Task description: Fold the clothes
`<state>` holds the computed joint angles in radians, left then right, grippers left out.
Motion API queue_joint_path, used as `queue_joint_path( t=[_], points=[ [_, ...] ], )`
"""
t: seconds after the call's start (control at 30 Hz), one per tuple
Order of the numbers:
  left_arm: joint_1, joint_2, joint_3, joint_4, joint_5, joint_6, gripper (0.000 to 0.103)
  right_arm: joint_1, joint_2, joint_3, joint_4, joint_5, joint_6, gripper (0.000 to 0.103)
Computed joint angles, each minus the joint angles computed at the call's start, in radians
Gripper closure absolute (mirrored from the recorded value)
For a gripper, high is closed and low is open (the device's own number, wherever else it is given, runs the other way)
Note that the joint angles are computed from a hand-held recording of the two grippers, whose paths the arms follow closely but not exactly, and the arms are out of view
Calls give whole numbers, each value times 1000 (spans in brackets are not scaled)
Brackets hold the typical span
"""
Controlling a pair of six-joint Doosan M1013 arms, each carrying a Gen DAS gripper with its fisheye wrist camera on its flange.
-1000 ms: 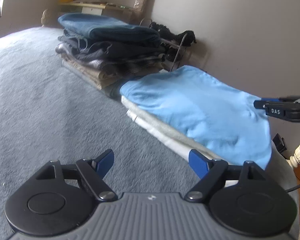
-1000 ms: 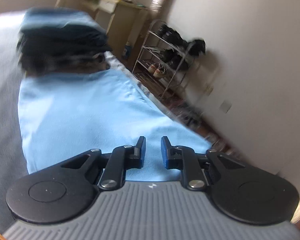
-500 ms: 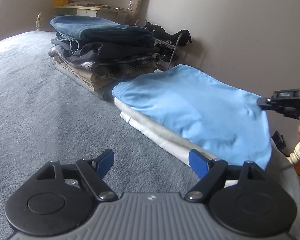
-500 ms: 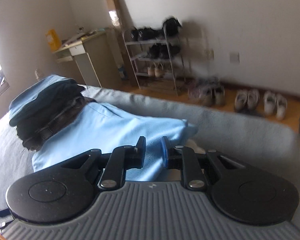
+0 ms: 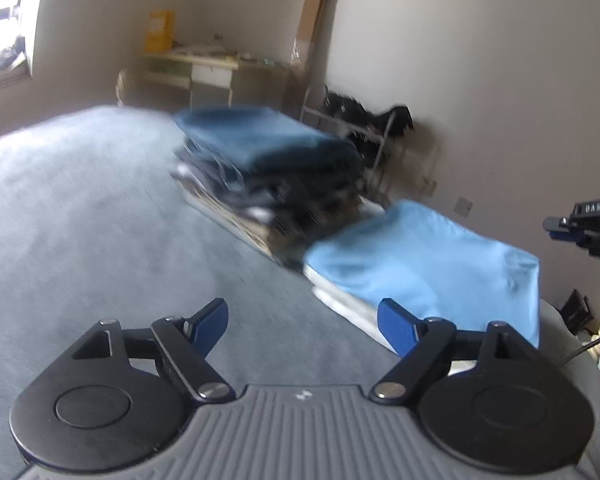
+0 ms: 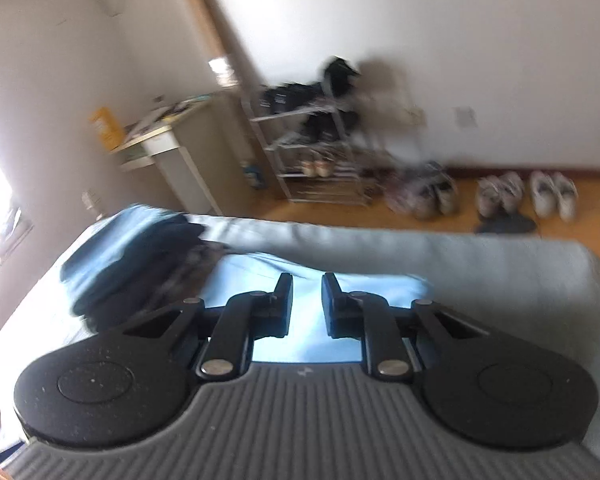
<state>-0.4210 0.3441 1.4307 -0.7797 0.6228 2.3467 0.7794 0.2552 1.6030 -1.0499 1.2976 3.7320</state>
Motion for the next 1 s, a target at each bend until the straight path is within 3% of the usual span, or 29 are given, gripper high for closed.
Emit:
queue_joint_path(
  t=[0.2,0.33,0.57,0.8,1.0],
  points=[
    [94,15,-18,-109,40,99,15,-40,114,-195,74,6,-192,89],
    [158,45,-35,-150,71,141,15,-63,207,-324,134,96,-277,89],
    [263,129,-99,-221,181,134,15,-52,365,-586,164,351,-451,89],
    [329,209,-151,-319,285,182,15,-23,490,-844,134,614,-595,89],
    [378,261,-153,-500,392,309,15,9,611,-1098,45,838,-747,89]
  ],
)
